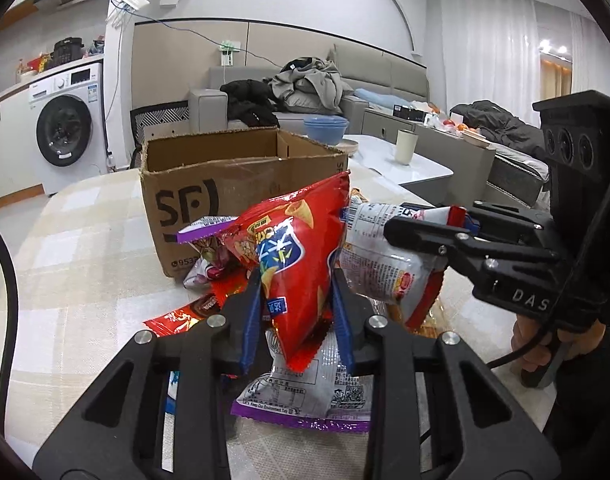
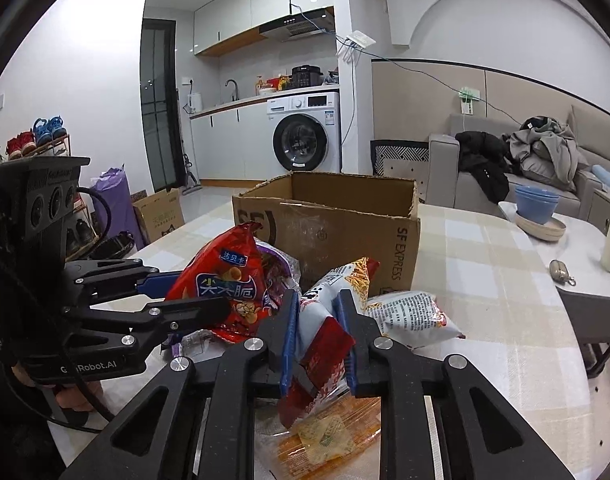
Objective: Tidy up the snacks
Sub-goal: 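Lift both held bags and carry them over the cardboard box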
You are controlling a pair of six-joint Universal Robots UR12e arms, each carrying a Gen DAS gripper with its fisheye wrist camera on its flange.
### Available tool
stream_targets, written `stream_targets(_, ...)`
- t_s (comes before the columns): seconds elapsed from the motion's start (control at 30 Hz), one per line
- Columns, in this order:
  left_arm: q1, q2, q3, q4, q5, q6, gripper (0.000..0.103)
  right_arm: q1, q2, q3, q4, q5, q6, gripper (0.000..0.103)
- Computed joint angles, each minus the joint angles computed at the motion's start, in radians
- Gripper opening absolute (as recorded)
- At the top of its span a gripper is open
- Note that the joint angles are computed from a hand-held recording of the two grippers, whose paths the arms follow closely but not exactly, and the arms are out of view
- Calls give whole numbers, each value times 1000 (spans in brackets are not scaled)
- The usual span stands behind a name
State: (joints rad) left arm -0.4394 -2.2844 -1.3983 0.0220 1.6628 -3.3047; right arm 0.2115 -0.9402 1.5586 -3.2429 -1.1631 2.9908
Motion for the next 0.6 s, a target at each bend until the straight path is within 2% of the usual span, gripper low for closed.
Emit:
stream_targets(0.17, 1, 2, -6, 2, 0, 0, 28, -2, -6, 0, 42, 3, -5, 20)
stream_targets(0.23, 1, 3, -9, 3, 2, 2, 28, -1, -5, 1, 42, -18, 7, 26)
stream_targets(0.3, 0, 4, -9, 4, 2, 0, 28, 2, -5, -6, 79, -34, 10, 41)
stream_targets(0.43, -1, 2, -5, -5, 4, -1, 28, 11, 2, -34, 202, -47, -9, 42)
stream_targets(0.53, -2, 1, -3, -5, 5, -1, 28, 8, 7, -54, 278, -20, -1, 45)
stream_targets(0.6, -2, 1, -3, -6, 5, 0, 28, 9, 13, -60, 291, -22, -3, 44)
